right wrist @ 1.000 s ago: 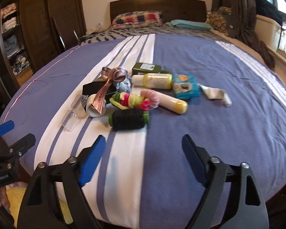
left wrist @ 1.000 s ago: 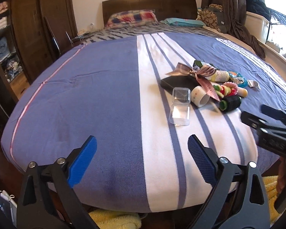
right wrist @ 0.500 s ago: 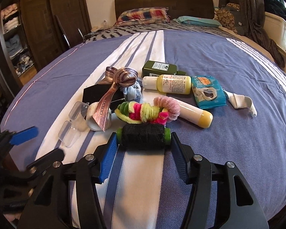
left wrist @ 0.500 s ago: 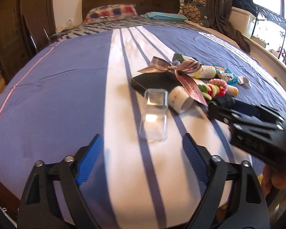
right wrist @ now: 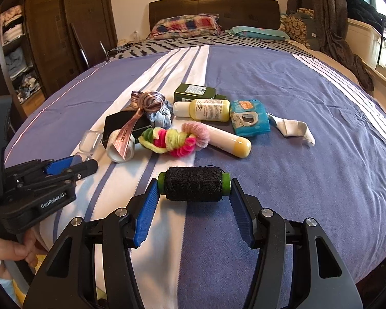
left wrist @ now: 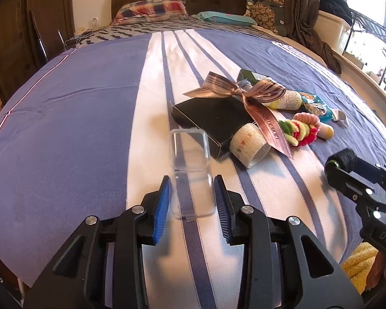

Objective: Collect trash
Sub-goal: 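Grasp the clear plastic box with the left gripper while the right gripper grasps the black thread spool, then lower both held items into the black bin and open both grippers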

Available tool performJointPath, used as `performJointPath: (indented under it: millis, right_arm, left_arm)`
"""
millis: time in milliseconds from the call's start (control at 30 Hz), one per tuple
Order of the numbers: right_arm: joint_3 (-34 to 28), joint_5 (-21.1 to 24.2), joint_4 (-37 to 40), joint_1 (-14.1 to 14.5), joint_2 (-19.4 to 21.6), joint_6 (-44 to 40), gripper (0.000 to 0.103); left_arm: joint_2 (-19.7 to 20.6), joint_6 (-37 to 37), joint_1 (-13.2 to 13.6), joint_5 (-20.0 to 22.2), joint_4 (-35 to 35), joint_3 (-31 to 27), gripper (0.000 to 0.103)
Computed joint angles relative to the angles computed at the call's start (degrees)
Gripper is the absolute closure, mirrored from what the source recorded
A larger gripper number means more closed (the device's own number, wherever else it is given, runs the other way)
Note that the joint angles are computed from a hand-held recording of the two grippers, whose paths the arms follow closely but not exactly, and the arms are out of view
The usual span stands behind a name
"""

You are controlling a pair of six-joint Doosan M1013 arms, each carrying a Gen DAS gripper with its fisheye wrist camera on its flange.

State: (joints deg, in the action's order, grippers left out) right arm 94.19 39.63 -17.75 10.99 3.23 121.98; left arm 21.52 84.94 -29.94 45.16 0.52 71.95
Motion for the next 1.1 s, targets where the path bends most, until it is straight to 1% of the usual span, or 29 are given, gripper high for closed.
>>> performJointPath:
  millis: [200,333,533,733,933,1100]
  right_arm:
    - [1.2,0.2,-2.5,0.7,-1.5,2.2,0.047]
    - [2.1,0.2,-3.9,1.3,-3.0,3.3,0.047]
    - [4.0,0.1,-6.4,2.4,-5.9,5.6,0.047]
    - [6.1,0.1,-9.7,4.0,-9.3,8.5,0.047]
    - [8.1,1.0,-13.0,6.0,-12.5,11.3,0.047]
    - [10.0,2.7,-13.4,7.1,-14.3,12.1,0.047]
  left_arm:
    - [-2.2,-1.1,-0.2,-0.5,0.0,2.6,0.071]
    - [-4.9,-2.3,-0.5,-1.9,0.6,5.4,0.071]
    - [-9.5,-3.7,-1.3,-5.2,1.5,9.5,0.071]
    - [-13.8,-4.2,-2.8,-8.3,2.7,13.1,0.071]
    - [-17.1,-4.0,-4.0,-9.5,2.5,16.4,0.071]
    - [-19.0,-4.1,-4.8,-9.1,2.5,19.1,0.071]
